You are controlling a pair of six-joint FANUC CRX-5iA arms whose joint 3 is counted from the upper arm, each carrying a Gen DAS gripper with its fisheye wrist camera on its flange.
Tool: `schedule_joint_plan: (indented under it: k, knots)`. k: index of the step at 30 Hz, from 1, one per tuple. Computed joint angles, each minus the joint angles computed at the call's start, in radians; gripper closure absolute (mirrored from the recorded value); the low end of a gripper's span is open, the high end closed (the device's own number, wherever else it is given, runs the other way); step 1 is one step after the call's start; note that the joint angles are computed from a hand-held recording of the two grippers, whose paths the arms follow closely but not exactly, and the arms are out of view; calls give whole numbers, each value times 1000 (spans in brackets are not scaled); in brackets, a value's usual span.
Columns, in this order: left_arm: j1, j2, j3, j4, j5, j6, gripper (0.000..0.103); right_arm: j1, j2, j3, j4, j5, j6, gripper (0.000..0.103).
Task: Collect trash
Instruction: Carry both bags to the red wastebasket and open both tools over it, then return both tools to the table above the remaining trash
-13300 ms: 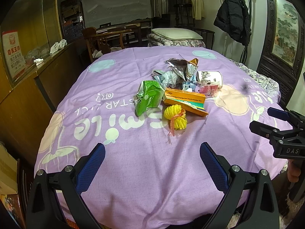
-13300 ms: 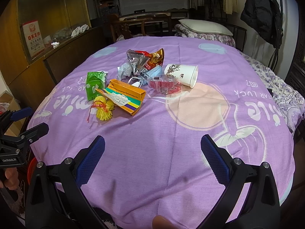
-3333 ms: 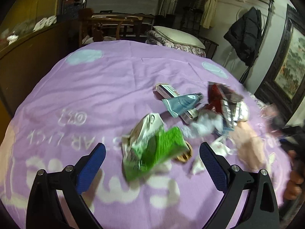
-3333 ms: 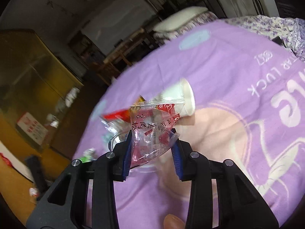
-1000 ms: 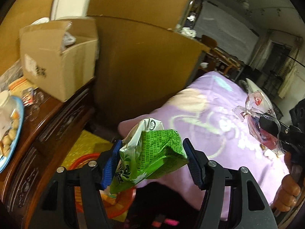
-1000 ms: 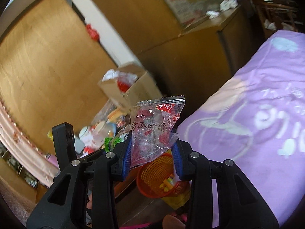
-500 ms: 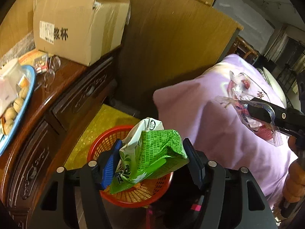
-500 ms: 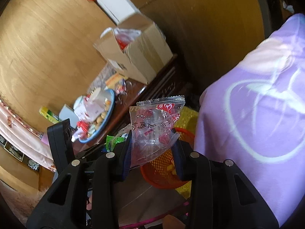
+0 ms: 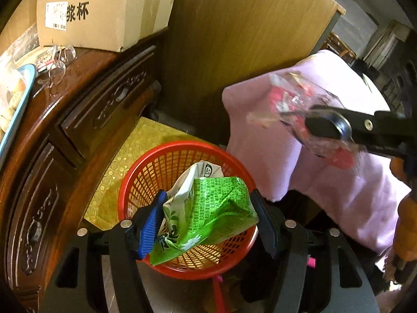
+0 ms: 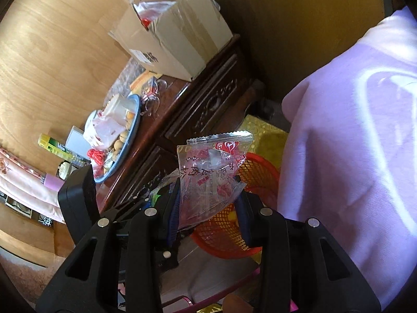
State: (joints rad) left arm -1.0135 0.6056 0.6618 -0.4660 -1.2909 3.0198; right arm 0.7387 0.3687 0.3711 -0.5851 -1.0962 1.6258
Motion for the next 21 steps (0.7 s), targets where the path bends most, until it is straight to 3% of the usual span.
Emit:
schedule_joint_plan:
  k: [9,12,15,21]
  knots:
    - [14,-3,-31,30,19,-11,38,21,76,59,17,-34,-21,62]
    - [19,1,-32,49,16,-20,36,19,99,83,15,-69,-34,55]
    - [20,4,-29,58,11,-27,33,16,109,95,7,-86,-48,40]
    - [13,19,11,43,-37,-36,29,4,87,82,-7,-71,-44,38]
